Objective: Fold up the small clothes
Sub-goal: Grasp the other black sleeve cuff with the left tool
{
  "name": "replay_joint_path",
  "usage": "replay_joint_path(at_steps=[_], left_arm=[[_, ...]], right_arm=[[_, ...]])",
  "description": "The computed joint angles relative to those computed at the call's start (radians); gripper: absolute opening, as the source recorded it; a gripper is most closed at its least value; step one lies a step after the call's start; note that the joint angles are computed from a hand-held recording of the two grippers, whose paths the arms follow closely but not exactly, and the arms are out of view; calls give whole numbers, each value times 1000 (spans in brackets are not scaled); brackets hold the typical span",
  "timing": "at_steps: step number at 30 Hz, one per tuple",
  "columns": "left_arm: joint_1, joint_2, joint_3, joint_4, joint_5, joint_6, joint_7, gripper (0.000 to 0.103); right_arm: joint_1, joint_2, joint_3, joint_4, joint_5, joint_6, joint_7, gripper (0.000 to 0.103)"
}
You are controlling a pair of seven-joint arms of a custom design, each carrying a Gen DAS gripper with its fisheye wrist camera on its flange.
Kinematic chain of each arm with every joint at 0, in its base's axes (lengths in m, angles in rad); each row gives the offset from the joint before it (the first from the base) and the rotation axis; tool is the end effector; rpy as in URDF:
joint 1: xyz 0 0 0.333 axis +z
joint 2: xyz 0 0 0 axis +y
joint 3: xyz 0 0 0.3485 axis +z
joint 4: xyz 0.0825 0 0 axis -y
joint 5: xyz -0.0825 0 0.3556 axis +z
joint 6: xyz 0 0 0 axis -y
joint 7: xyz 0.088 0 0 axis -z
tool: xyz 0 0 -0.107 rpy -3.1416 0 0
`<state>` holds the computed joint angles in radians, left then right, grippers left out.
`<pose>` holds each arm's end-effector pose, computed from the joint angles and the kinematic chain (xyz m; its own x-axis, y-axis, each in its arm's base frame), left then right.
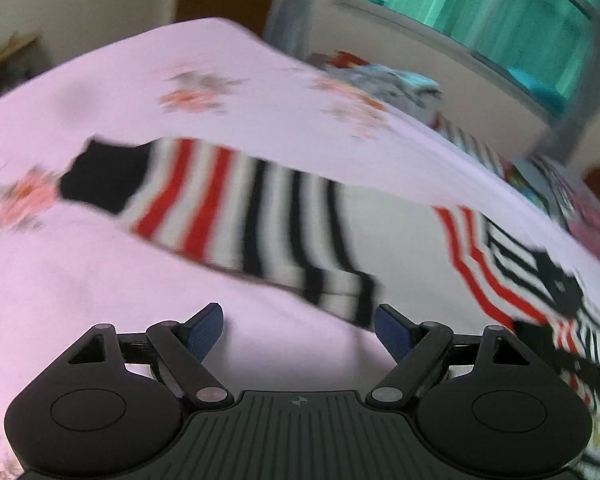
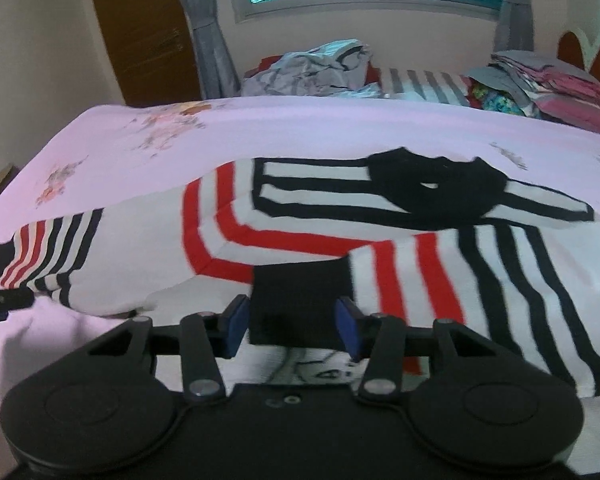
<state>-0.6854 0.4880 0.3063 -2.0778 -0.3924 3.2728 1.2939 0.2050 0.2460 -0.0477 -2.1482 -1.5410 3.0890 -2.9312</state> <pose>0.5917 -0.2174 0.3381 0.1172 -0.9581 0.2615 -0.7390 -0.2600 -0.6215 0.5248 0.1677 0.3653 -0.0532 -0.9922 -0.1127 -0.7322 0.1155 -0.6712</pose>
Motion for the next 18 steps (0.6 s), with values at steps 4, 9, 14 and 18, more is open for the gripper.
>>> replay_joint_path(at_steps=[4,9,14,18], left_arm=[[180,12,-152,-13,-38,74,-15,82],[470,74,-427,14,-60,182,-72,81],[630,169,-580,72,22,297,-150,81],[647,243,-591,158,32,315,-206,39]], right_arm=[[13,14,3,15,42,-7,-40,47],[33,25,-10,27,65,-27,-62,47],[43,30,-24,28,64,-49,-41,47],[46,28,-23,28,69,-82,-39,47]])
